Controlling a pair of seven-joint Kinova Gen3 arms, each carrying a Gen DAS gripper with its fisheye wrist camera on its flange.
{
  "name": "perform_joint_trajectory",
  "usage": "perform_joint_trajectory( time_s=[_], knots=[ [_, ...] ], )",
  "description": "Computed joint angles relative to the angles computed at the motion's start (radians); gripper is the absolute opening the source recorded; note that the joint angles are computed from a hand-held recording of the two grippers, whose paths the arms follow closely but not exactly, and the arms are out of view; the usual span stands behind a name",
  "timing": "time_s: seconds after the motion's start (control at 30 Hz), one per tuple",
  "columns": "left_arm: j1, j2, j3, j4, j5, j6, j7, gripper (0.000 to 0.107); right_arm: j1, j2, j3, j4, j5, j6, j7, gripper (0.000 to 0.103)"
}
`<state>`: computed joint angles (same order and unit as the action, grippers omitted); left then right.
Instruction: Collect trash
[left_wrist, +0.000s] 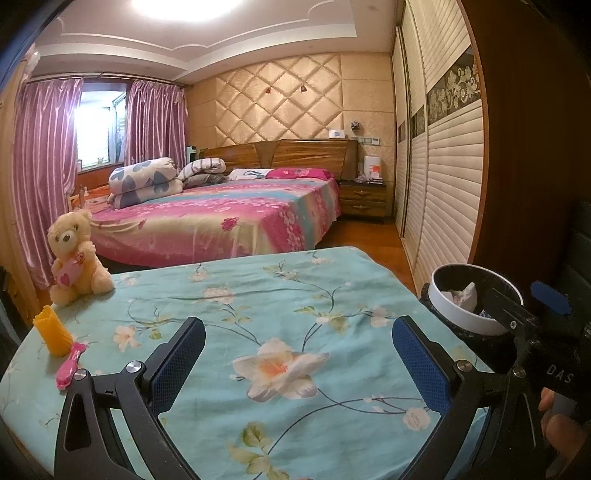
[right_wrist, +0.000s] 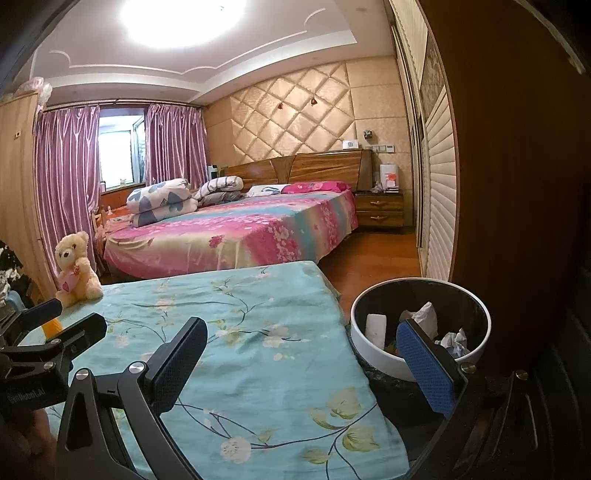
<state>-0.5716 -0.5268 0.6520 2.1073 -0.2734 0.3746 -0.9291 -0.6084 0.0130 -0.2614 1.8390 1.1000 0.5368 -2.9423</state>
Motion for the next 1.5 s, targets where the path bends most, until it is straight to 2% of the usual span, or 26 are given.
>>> perform_joint_trajectory(
  time_s=[0.5,1.5],
  knots=[
    [-0.017,-0.003,0.011,0.0,0.002,-0.002,0.002,0.102,0.011,-0.013,-0.005,0.012,0.035,-0.023,-0.048,0.103],
    [0.032,0.027,-0.037,-0.003,-0.014,-0.001,-0.005,0.102,0.016,-0.014,-0.009,-0.002,-0.012,-0.044,-0.001,0.103]
  ],
)
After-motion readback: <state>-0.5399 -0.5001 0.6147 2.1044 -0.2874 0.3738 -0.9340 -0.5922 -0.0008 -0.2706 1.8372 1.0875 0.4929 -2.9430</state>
